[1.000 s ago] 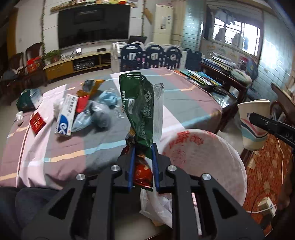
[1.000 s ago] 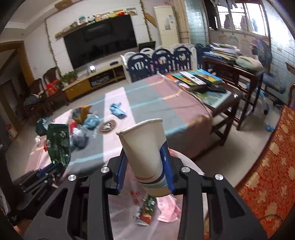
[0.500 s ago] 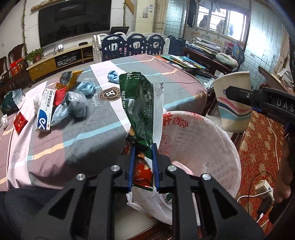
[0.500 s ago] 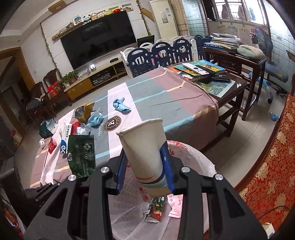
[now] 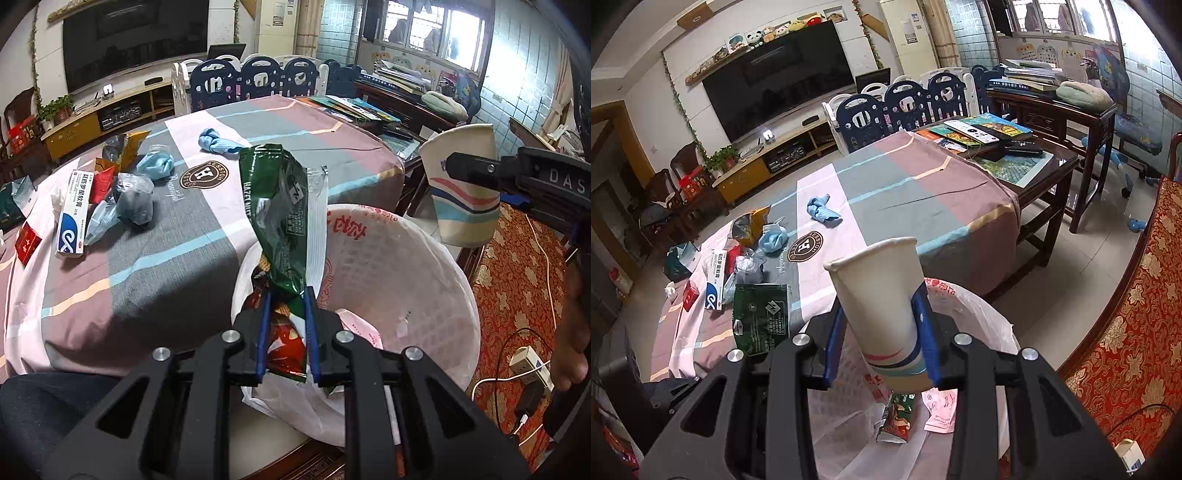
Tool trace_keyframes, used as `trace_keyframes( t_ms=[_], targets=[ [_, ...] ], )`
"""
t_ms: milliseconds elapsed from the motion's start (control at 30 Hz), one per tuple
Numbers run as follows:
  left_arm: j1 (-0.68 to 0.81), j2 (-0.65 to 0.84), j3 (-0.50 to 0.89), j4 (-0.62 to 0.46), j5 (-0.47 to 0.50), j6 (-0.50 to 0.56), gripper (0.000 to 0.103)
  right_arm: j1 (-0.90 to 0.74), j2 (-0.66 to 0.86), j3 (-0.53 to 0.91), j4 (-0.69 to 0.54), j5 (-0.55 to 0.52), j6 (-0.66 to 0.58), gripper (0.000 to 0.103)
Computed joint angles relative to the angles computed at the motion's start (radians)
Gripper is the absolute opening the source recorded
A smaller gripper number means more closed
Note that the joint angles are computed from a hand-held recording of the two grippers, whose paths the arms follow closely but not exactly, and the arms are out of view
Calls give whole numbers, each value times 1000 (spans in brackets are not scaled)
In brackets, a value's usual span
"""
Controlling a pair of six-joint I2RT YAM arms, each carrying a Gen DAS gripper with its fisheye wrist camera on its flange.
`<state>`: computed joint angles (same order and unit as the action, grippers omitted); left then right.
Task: Collect trash
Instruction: 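Release the green bag and paper cup into the wastebasket with both grippers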
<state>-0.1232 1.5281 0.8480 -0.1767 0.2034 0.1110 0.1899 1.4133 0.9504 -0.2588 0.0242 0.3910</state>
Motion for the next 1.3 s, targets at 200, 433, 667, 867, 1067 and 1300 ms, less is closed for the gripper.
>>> trace_keyframes(
  t_ms=[200,433,667,867,1067,1300],
  targets=[
    [-35,46,19,-19,14,6,18,-16,-3,-8,6,-10,1,37],
    [-56,132,76,-52,61,6,19,-25,-16,-14,8,-6,-4,37],
    [-62,129,67,-39,93,7,82,-23,-11,-12,5,-5,-8,37],
    [-6,99,57,-24,116,-30,85,-6,12,-12,4,-10,-6,37],
    [50,66,33,38,26,-84,85,21,57,-3,-7,-15,-2,37],
    [116,47,25,105,-103,-111,85,75,131,22,-41,10,-9,37]
  ],
)
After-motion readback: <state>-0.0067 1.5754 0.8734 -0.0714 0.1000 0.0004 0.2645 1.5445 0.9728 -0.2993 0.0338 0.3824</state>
